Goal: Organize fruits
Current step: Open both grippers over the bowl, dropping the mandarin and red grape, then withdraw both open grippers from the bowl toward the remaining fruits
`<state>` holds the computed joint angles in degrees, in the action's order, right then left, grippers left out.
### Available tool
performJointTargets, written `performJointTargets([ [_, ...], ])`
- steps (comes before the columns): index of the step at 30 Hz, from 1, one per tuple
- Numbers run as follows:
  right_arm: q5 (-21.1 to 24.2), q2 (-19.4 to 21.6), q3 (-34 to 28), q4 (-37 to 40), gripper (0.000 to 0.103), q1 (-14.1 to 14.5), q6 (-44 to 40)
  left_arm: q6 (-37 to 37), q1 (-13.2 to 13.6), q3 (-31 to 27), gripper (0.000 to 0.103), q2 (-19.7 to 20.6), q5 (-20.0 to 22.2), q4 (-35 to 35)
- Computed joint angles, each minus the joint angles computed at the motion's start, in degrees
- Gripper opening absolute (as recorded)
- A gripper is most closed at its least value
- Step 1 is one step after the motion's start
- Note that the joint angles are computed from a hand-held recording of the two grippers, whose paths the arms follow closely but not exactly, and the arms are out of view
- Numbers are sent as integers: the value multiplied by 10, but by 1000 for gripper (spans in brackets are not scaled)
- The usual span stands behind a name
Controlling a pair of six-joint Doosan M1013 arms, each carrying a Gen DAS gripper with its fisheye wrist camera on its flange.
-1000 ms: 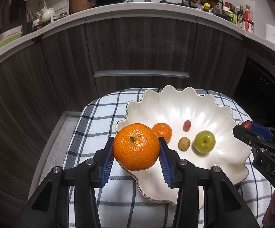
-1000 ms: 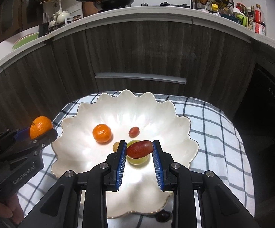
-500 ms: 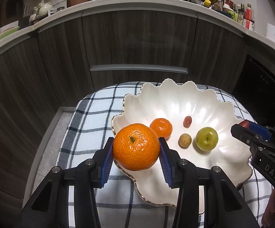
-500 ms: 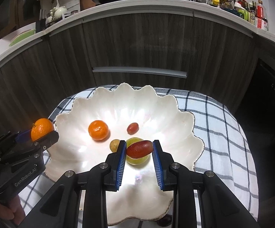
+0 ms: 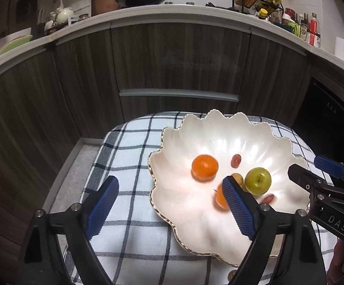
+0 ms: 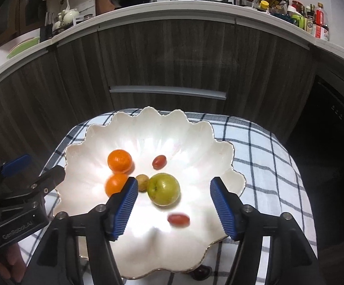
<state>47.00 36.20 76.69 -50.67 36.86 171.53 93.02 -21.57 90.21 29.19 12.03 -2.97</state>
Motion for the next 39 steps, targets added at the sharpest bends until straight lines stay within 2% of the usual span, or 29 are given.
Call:
performJointTargets([
  [4,4,-4,3,-10,69,3,8,15,-1,6,92,-7,-5,-9],
  [13,10,-18,15,-37,70,11,36,-83,-5,23,95,-28,-18,89],
  [29,21,-44,44,-75,70,29,79,-130,-12,60,95,-61,-44,144],
  [37,20,-51,57,-83,70,34,94,-230,-15,78,95,-74,-54,243],
  [39,20,-52,58,-82,70,35,95,-234,-16,79,95,-74,-54,247],
])
